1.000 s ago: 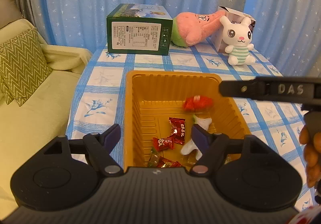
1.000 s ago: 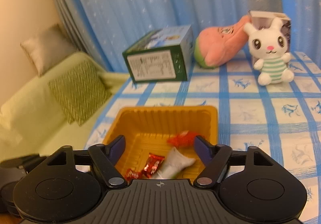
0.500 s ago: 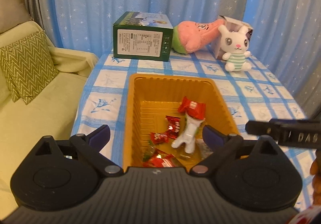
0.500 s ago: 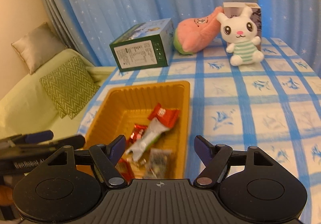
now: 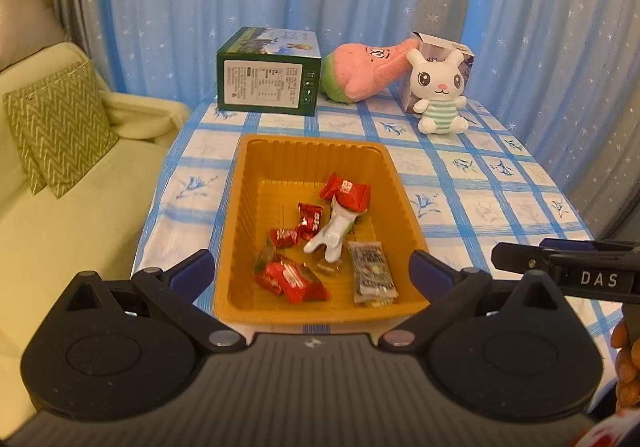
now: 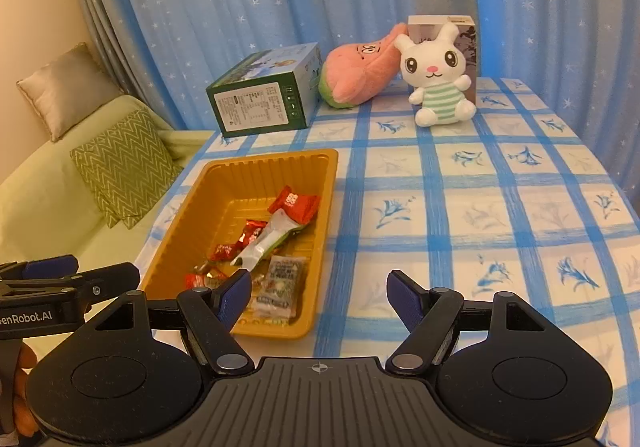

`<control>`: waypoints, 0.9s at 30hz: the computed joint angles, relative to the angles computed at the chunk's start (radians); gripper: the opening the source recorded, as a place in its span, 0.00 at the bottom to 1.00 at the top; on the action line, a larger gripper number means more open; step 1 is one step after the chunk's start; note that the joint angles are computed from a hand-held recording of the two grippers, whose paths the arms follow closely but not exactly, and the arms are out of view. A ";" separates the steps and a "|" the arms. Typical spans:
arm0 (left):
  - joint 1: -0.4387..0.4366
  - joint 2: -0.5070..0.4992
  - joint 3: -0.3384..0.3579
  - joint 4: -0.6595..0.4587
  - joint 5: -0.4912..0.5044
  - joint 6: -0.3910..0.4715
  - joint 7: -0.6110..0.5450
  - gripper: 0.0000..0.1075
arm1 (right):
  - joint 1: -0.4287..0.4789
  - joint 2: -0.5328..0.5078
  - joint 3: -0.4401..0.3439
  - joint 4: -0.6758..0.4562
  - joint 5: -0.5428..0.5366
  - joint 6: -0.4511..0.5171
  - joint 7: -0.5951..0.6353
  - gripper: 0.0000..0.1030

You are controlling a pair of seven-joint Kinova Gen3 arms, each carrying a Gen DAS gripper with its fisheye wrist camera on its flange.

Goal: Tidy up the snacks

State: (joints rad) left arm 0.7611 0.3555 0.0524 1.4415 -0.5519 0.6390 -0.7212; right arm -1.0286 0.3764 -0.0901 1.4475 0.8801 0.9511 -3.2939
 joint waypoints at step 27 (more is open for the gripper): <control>0.096 -0.102 0.107 0.090 -0.161 0.213 0.276 0.96 | -0.077 -0.087 -0.112 0.075 0.011 0.142 -0.079 0.72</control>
State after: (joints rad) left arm 0.8576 0.2535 0.1598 1.5319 -0.7128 0.8516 -0.4449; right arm -1.1058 0.2897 -0.2024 1.5223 0.8915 1.0934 -3.3728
